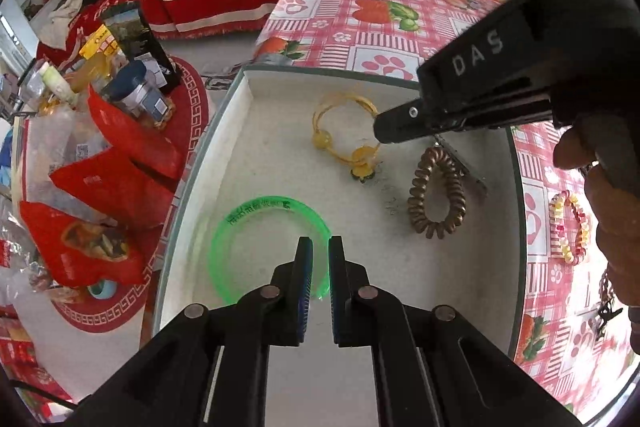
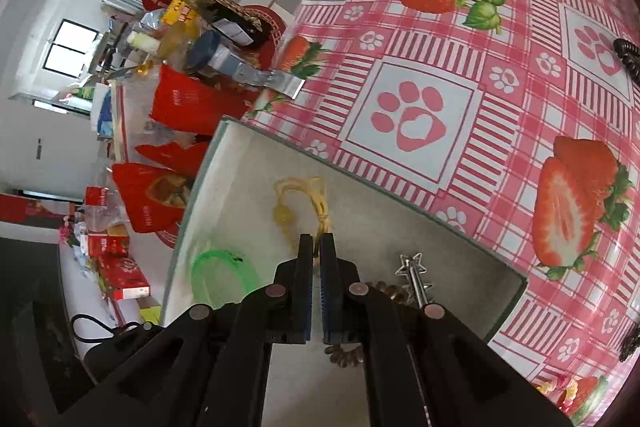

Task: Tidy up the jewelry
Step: 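Carry the bangle and yellow tie into the white tray and open both tools, then move the left tool to the beaded bracelet while the right tool moves to the silver chain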

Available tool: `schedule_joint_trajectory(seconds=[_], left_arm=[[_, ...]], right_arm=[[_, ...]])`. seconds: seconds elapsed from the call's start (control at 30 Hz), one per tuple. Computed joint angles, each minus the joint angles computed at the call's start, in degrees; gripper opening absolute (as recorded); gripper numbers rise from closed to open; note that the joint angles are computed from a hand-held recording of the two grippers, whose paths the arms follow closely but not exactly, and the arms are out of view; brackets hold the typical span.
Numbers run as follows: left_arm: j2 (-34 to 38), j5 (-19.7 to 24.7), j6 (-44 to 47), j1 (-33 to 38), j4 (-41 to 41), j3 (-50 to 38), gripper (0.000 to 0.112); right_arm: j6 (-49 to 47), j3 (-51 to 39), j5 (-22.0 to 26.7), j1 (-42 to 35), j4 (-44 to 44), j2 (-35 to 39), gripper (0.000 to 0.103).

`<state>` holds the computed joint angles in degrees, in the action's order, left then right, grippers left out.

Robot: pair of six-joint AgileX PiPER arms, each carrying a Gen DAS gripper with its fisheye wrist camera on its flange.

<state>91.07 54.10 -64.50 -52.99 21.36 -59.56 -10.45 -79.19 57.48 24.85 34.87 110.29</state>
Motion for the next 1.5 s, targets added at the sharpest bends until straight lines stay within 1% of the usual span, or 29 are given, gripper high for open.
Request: schedule_joint_trajectory(seconds=[0.17, 0.23, 0.27, 0.3, 0.33, 0.37, 0.5, 0.63, 0.67, 0.7, 0.73, 0.77, 0.8, 0.83, 0.9, 1.07, 1.13, 1.2, 1.33, 1.37, 1.4, 1.5], left_arm=[[0.3, 1.7, 0.3, 0.3, -0.4, -0.9, 0.013], [0.2, 2.2, 0.3, 0.3, -0.3, -1.2, 0.013], [0.1, 2.3, 0.4, 0.4, -0.2, -1.3, 0.013], [0.0, 2.5, 0.5, 0.5, -0.2, -1.3, 0.013], [0.0, 2.6, 0.5, 0.5, -0.1, -1.5, 0.013], [0.1, 2.9, 0.6, 0.4, 0.1, -1.7, 0.013], [0.3, 3.4, 1.3, 0.6, -0.4, -2.3, 0.013], [0.4, 3.8, 2.7, 0.7, -1.0, -3.6, 0.013], [0.5, 3.9, 3.5, 0.8, -1.4, -4.1, 0.018], [0.7, 4.2, 3.8, 0.8, -1.4, -4.6, 0.033], [0.9, 4.8, 3.2, 0.5, -1.0, -5.1, 0.089], [0.8, 6.4, 0.3, -0.6, 1.7, -5.7, 0.103], [0.6, 6.9, -1.6, -1.5, 3.9, -5.8, 0.103], [0.8, 7.6, -1.2, -1.7, 4.1, -6.7, 0.103], [1.4, 8.1, 0.7, -1.1, 3.0, -8.2, 0.103], [2.2, 10.8, 2.1, -1.9, 3.2, -10.6, 0.103], [2.4, 11.8, 2.1, -2.5, 2.8, -11.6, 0.103], [2.8, 13.0, 2.3, -3.3, 2.4, -12.9, 0.103], [3.1, 13.2, 4.6, -3.4, -1.7, -15.4, 0.103], [3.4, 13.3, 5.1, -3.4, -2.7, -16.1, 0.103], [3.9, 13.5, 5.5, -3.6, -3.8, -17.2, 0.103], [5.9, 14.5, 6.2, -4.5, -5.1, -20.6, 0.103]], right_arm=[[1.6, -1.4, 0.9, 0.4, -1.3, 0.9, 0.004], [2.1, -1.5, 1.1, 0.2, -1.4, 0.8, 0.007], [2.3, -1.5, 1.1, 0.1, -1.5, 0.7, 0.018], [2.2, -1.4, 1.1, -0.1, -1.1, 0.4, 0.040], [1.8, -0.9, 1.1, -0.5, -0.6, -0.2, 0.051], [1.2, -0.2, 0.7, -1.0, 0.3, -1.0, 0.058], [-0.9, 1.4, 1.3, -3.1, 3.1, -3.6, 0.058], [-2.0, 4.4, 1.9, -5.8, 5.0, -8.4, 0.058], [-2.1, 5.6, 2.0, -6.8, 5.5, -9.9, 0.058], [-2.2, 7.1, 2.0, -7.9, 6.0, -11.5, 0.058], [-2.0, 8.2, 2.0, -8.5, 6.2, -12.8, 0.058], [-2.1, 9.8, 2.1, -9.7, 6.4, -14.4, 0.058], [-2.2, 11.5, 2.2, -10.8, 6.4, -16.0, 0.058], [-2.0, 12.5, 2.3, -11.5, 6.2, -17.0, 0.058], [-2.4, 15.3, 3.0, -14.3, 5.9, -19.7, 0.058], [-2.5, 21.3, 4.7, -21.5, 4.2, -25.4, 0.059], [-2.3, 23.3, 5.5, -24.3, 2.8, -27.6, 0.062], [-2.8, 25.0, 6.5, -27.0, 1.9, -29.2, 0.073], [-3.4, 27.5, 8.3, -32.4, -0.9, -31.6, 0.074], [-3.7, 27.9, 8.7, -33.7, -1.7, -32.1, 0.075], [-3.8, 28.4, 9.0, -35.0, -2.6, -32.6, 0.083], [-5.8, 29.8, 10.1, -39.7, -4.2, -33.9, 0.083]])
